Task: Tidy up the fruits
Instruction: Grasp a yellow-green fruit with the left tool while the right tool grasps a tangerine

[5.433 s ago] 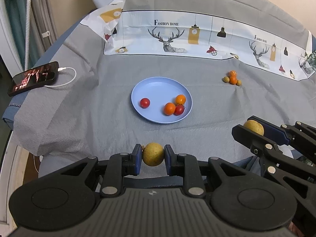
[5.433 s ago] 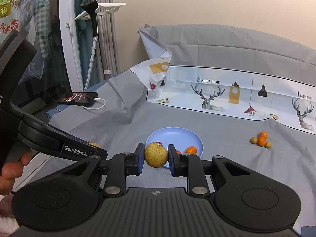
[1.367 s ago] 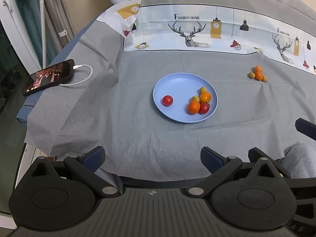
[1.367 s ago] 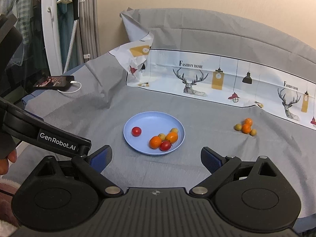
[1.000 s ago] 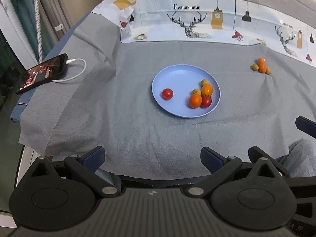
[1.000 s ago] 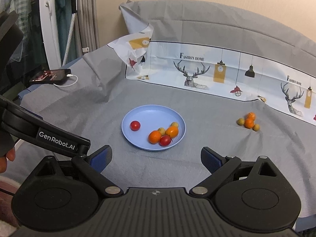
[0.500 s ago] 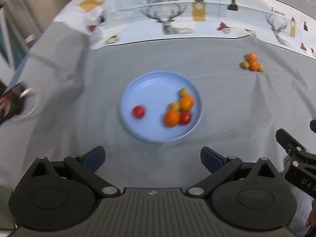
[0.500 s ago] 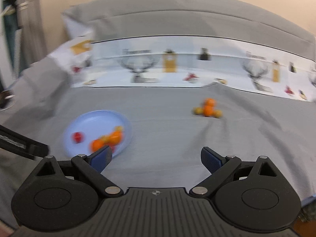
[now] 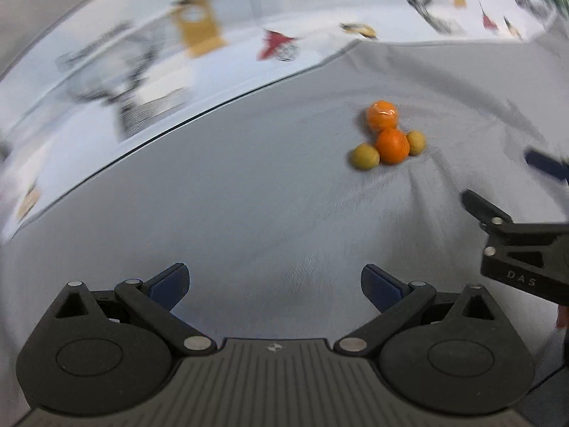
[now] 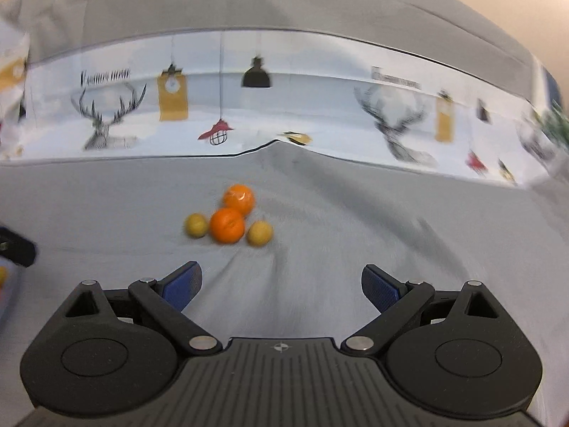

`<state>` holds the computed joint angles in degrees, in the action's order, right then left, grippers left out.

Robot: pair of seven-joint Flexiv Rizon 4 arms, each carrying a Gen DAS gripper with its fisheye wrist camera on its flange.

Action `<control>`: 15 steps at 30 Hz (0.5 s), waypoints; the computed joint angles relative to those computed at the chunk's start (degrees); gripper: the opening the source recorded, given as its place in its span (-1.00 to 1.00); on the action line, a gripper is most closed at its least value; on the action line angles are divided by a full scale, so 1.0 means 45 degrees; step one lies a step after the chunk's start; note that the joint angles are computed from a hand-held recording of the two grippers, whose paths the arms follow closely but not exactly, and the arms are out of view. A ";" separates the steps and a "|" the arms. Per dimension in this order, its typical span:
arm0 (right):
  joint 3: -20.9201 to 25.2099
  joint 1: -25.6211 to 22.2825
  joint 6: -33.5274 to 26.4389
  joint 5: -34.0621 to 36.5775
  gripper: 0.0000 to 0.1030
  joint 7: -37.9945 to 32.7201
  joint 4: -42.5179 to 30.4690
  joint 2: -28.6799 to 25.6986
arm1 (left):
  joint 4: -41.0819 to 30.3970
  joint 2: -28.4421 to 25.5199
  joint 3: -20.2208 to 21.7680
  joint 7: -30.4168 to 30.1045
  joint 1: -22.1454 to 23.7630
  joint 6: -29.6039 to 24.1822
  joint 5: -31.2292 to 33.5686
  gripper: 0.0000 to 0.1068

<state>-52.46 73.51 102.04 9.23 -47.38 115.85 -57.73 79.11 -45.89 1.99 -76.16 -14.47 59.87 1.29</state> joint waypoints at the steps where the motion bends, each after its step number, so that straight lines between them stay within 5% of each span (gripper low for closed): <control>1: 0.0443 -0.0771 0.0187 -0.0395 0.88 -0.0324 -0.0459 -0.0049 | -0.0835 -0.0595 -0.0155 0.0361 0.0018 -0.0382 -0.0029 0.92; 8: 0.4358 -0.5773 0.1274 -0.2483 0.87 -0.3120 -0.3509 -0.0108 | -0.6766 -0.4491 -0.1174 0.2484 0.0136 -0.3323 -0.1273 0.91; 11: 0.5554 -0.6946 0.1446 -0.2966 0.87 -0.4059 -0.4203 -0.0217 | -0.7773 -0.5215 -0.1402 0.3709 0.0070 -0.3588 -0.1540 0.24; 13: 0.5913 -0.7243 0.1638 -0.2889 0.86 -0.4503 -0.4435 -0.0350 | -0.7310 -0.5123 -0.1716 0.4438 0.0148 -0.2666 -0.1680 -0.49; 15: 0.5983 -0.7227 0.1882 -0.2501 0.86 -0.4811 -0.4532 -0.0486 | -0.7356 -0.5146 -0.1702 0.4482 0.0170 -0.2840 -0.2011 -0.49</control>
<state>-25.54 40.99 110.51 -2.02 -69.03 95.46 -59.92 46.01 -69.04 -5.67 -55.99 -13.70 47.09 -7.76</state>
